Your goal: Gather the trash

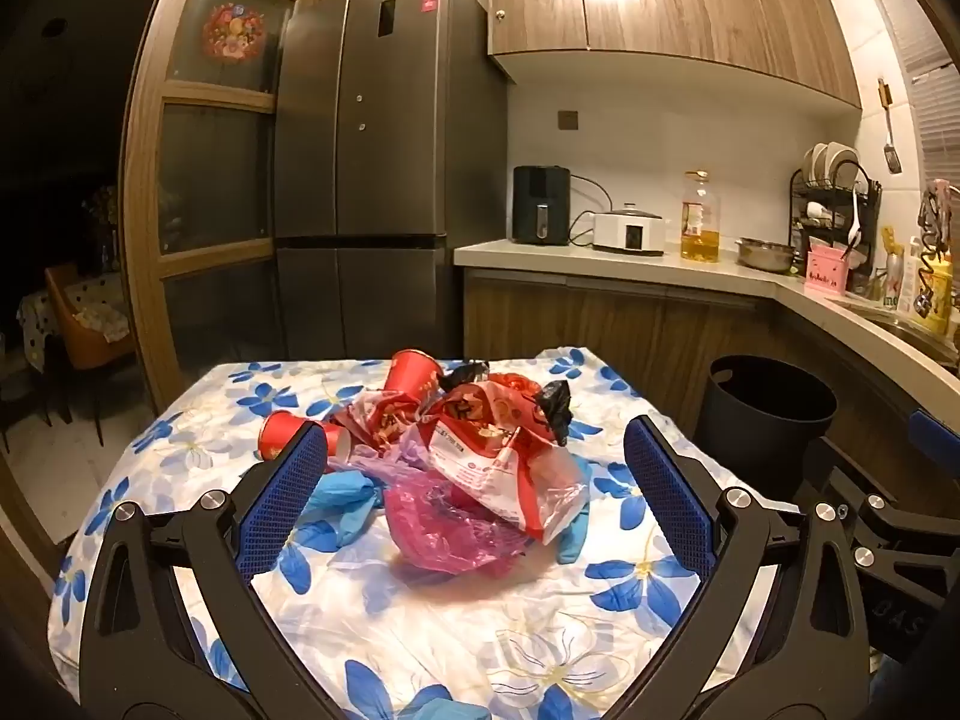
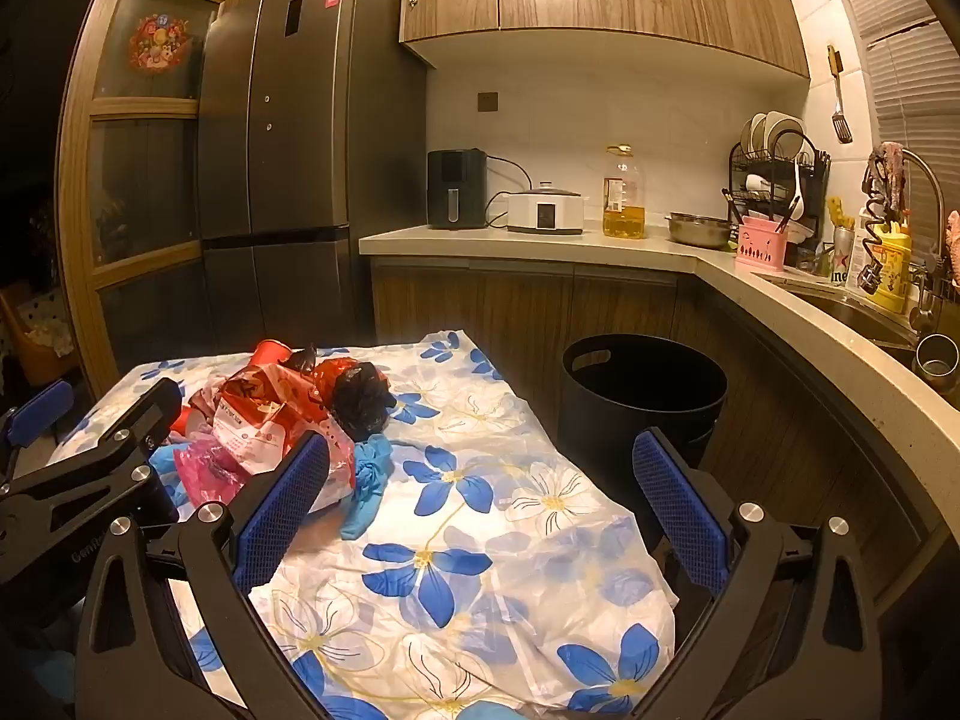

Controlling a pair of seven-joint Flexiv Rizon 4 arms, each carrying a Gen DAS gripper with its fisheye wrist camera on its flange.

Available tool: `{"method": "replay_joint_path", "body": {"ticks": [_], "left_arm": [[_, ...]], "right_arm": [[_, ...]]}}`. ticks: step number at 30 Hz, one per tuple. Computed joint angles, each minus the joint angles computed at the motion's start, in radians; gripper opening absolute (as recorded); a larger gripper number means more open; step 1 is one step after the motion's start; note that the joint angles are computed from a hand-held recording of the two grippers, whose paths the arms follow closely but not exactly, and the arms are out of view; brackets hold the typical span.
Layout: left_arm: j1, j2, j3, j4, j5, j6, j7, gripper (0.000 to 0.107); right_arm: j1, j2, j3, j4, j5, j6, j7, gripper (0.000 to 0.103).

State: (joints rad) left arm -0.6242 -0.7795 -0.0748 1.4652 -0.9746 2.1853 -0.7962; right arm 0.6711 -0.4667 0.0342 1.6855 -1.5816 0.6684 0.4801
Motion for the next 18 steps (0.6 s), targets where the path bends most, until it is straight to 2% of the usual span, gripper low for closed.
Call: {"method": "replay_joint_path", "body": {"ticks": [9, 18], "left_arm": [[-0.02, -0.016, -0.008, -0.026, -0.04, 0.023, 0.044, 0.098], [0.001, 0.003, -0.018, 0.003, -0.009, 0.013, 0.016, 0.098]], "right_arm": [[0.002, 0.0, 0.0, 0.0, 0.0, -0.005, 0.0, 0.098], [0.001, 0.004, 0.002, 0.003, 0.0, -0.007, -0.004, 0.098]]}}
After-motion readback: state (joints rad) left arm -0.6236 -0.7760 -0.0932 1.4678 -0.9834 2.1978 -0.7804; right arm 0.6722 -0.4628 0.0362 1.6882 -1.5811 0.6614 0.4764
